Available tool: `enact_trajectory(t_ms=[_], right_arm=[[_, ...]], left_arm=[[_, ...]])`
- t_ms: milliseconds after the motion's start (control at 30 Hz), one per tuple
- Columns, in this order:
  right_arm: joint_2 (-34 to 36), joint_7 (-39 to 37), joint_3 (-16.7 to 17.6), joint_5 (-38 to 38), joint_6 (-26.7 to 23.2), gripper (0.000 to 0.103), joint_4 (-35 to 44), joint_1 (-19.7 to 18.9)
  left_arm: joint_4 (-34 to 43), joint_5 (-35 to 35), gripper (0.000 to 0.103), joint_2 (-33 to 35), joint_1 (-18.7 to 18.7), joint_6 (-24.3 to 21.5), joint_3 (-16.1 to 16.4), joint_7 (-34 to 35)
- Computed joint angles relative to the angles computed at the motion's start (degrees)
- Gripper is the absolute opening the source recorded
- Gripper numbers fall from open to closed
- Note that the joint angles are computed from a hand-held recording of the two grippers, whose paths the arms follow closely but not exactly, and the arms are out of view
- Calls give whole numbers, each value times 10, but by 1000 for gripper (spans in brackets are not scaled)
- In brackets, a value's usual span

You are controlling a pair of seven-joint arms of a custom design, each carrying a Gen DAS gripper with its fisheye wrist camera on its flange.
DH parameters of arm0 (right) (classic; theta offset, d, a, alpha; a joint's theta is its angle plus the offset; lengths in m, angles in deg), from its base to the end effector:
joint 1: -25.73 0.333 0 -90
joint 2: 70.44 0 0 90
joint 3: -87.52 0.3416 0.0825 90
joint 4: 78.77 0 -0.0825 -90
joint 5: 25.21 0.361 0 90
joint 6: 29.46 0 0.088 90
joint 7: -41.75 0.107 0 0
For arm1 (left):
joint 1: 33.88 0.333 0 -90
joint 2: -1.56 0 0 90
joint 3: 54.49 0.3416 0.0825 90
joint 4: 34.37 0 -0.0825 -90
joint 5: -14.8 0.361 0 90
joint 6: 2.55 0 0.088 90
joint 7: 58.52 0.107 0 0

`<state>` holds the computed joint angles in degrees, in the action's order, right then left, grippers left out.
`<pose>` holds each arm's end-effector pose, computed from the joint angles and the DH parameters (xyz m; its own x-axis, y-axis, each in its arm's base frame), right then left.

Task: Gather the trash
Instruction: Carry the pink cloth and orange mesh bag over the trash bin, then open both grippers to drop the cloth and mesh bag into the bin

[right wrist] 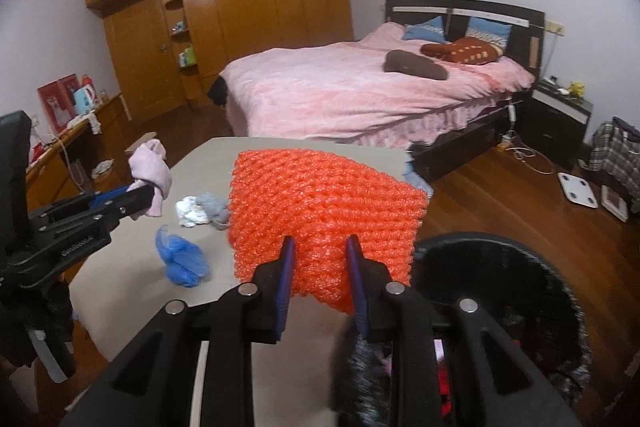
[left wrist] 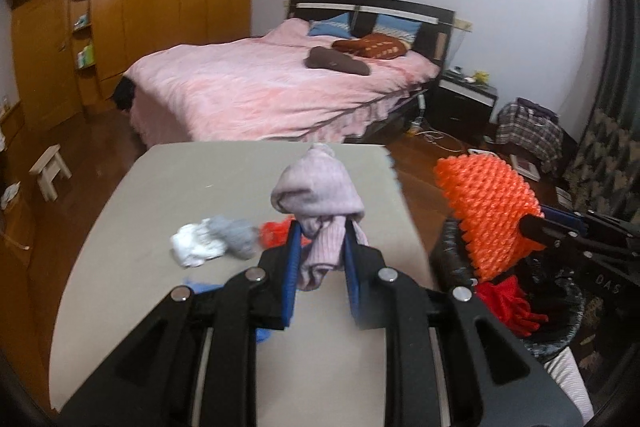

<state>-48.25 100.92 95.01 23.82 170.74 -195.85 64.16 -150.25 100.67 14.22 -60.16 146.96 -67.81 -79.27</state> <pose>0.4938 0.3674 0.3938 0.3972 -0.9085 -0.1298 -0.5722 -0.1346 -0.8090 0.4506 -0.3916 0.4082 -0.0057 -0.9976 0.0690 -0.5883 -0.0525 -0.8070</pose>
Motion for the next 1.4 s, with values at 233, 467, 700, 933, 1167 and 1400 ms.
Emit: enact_trajectory(t_ms=[233,467,700,933,1167,1400], right_arm=[[-33,-1,-1,32,40,26,-56,-11],[-53,4,4,70,69,27,-102,-35],[-54,32,8,71,75,27,-135,-67],[-46,52,3,70,75,34,-159,-83],[-39,37,-13,113,77,61,-169,-80],[-44,49,2,98,122,97,-179,-80]], left_arm=[[69,12,20,49,-31,13,-4,29],[140,-2,20,107,-67,43,11,82],[222,-39,20,180,-99,81,34,150],[323,-132,21,270,-112,132,42,270],[365,-205,56,315,-124,183,62,333],[298,-98,89,248,-199,180,180,169]])
